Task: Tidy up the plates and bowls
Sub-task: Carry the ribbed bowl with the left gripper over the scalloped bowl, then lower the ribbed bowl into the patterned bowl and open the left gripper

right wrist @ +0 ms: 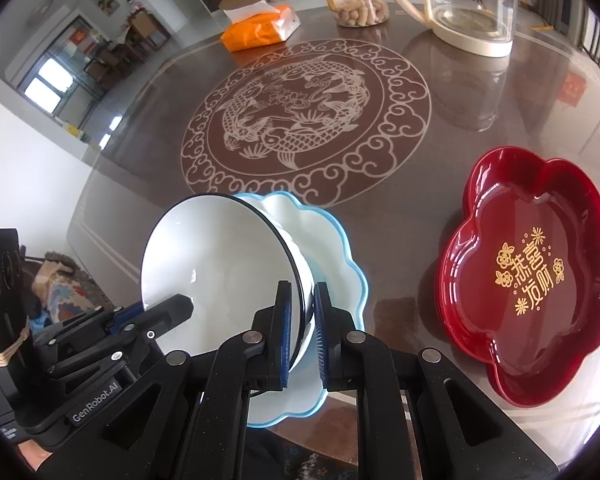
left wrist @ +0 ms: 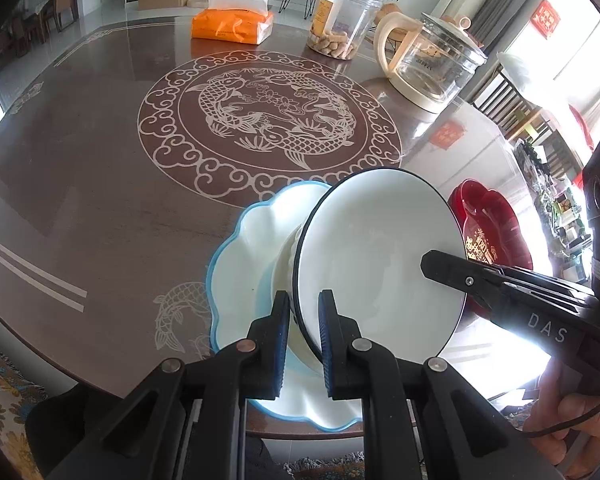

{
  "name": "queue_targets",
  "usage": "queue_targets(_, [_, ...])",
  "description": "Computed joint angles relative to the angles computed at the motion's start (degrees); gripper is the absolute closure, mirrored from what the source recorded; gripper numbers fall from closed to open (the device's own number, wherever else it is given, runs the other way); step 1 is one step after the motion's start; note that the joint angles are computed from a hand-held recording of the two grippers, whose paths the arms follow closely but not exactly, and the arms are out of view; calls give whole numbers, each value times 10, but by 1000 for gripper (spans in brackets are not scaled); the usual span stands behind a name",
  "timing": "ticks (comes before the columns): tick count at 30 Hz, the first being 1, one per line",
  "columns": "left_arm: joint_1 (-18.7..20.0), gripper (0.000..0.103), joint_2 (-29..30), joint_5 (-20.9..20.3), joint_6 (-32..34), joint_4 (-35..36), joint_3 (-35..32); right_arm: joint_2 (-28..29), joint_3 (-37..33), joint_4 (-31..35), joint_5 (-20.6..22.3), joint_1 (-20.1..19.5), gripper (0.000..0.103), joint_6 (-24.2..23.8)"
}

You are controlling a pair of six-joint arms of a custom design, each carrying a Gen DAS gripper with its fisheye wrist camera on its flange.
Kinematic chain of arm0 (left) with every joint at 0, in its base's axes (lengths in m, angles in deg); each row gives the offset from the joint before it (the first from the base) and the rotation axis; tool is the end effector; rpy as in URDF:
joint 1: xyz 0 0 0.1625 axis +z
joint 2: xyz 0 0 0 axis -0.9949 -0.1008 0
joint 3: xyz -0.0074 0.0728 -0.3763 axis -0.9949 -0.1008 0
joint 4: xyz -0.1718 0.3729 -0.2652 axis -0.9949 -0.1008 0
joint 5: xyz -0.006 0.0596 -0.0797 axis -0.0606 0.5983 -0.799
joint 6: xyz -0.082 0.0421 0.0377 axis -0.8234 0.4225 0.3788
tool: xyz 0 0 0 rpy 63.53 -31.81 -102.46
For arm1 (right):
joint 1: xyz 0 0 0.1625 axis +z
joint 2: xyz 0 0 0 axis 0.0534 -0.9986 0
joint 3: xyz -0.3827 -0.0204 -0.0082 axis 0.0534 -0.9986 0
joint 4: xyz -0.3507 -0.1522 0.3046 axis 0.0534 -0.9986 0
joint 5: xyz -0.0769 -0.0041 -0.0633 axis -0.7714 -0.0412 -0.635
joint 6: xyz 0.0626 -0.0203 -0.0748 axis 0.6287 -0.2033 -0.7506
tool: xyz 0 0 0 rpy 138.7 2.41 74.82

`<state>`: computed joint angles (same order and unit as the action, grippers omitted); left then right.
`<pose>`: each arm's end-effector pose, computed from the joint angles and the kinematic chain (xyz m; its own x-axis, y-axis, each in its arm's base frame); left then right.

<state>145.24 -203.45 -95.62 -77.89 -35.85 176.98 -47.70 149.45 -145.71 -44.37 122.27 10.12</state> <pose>-0.0101 -0.4068 0.3483 -0.8602 0.1261 -0.4941 0.2939 0.9144 -0.2784 0.4115 -0.4381 -0.0499 -0.8905 -0.1173 0.4396 -0.2547 0.9291 -0.2680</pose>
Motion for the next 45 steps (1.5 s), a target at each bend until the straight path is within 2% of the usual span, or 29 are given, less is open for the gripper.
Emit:
queue_targets(6, [-14,88,-6,35,11,3,10,16,-7,-5,-33,10,94,-20])
queue_targets(9, [-11,88,-7,32,16,-1,10,21,-11,-6,-48,15,95,-31])
queue_targets(14, [-7,88,-5,25,18,-4,5,22,-9,-14,-51,14,95,-40])
queue_targets(19, [-22,83,-22,53,21,-27,7,26,-8,-29,-60,18,95,-51])
queue_targets(22, [-22,78,-21,61,25,-39,4,26,-3,-57,-65,22,91,-64])
queue_targets(25, [-21,78,-17,74,24,-52,5,26,-4,-87,-73,27,89,-79])
queue_targets(27, [-17,78,-12,75,23,-58,5,28,-9,-105,-76,27,80,-88])
queue_targets(31, [-11,78,-3,77,12,-64,3,56,-37,-148,-96,22,77,-122])
queue_targets(33, [-10,78,-1,75,13,-64,2,72,-56,-145,-100,16,77,-132])
queue_targets(37, [-9,78,-6,73,19,-65,-1,81,-66,-121,-89,4,77,-114])
queue_targets(39, [-3,69,-15,64,22,-75,-1,76,-53,-156,-92,8,77,-120])
queue_targets(41, [-3,40,-26,68,18,-80,1,69,-40,-200,-109,18,76,-131])
queue_targets(43, [-11,33,-43,82,29,-96,11,62,-28,-236,-123,30,64,-147])
queue_targets(45, [-19,33,-55,97,39,-97,17,58,-19,-270,-141,44,51,-169])
